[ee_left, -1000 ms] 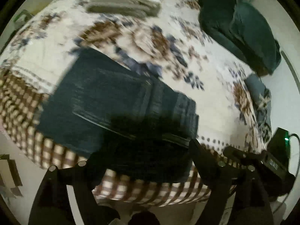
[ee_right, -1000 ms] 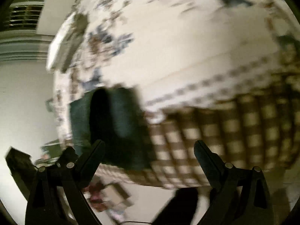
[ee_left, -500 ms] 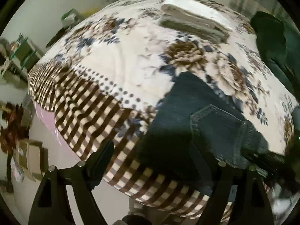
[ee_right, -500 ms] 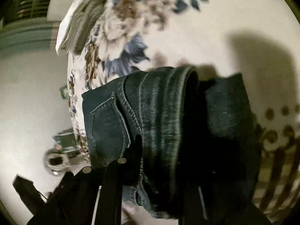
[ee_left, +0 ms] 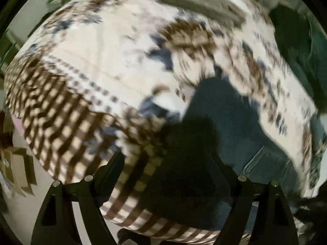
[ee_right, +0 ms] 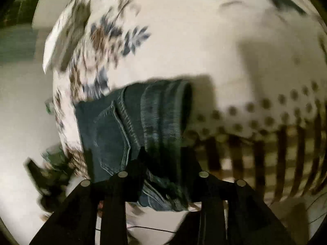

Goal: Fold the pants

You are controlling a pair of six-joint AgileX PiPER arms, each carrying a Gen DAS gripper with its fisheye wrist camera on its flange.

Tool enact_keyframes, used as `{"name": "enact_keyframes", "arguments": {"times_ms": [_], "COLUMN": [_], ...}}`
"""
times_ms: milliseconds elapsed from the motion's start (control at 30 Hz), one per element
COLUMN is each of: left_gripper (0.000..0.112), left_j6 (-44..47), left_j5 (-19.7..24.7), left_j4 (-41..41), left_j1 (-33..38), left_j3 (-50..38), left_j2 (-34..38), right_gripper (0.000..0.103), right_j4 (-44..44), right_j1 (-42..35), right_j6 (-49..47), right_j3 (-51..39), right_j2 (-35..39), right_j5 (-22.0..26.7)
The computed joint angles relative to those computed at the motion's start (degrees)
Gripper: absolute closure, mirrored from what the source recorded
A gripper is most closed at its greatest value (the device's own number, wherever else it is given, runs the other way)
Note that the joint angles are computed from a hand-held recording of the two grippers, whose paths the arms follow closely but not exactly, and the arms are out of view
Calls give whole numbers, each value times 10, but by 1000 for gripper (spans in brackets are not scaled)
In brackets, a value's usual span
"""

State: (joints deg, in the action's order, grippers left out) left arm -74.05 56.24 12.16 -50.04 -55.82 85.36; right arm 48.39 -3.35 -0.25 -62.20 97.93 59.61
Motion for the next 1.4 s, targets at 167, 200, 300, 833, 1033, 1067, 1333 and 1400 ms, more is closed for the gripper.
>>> {"name": "enact_keyframes", "arguments": {"times_ms": [167,200,300,833,1033,1067,1333,1400], "left_gripper": [31,31,31,31,31,31,30,30], "left_j6": [-4,-9,-20,18,19,17,36,42], "left_j5": [-5,-5,3,-18,-54,-59,-109,-86], "left_j4": [4,5,-5,-25,-45,-47,-89,-97], "left_j1": [-40,-46,-56,-34,-10,-9,-2,-1], "left_j3": [-9,-8,-9,18,40,44,77,62], "left_j2": [48,46,30,13,11,10,-3,-2], "right_gripper": [87,87,91,20,62,68,73,57], "right_j4": [31,24,23,227,414,379,104,54], "right_j1": [13,17,15,-28,45,53,95,84], "right_j6": [-5,5,39,-181,-267,-234,-70,-52], "right_j3": [90,97,92,254,289,273,152,132], "right_j2": [-55,-70,-134,-23,1,-24,-38,-15], "right_j5": [-45,-49,-28,-25,-84,-103,-140,-103]}}
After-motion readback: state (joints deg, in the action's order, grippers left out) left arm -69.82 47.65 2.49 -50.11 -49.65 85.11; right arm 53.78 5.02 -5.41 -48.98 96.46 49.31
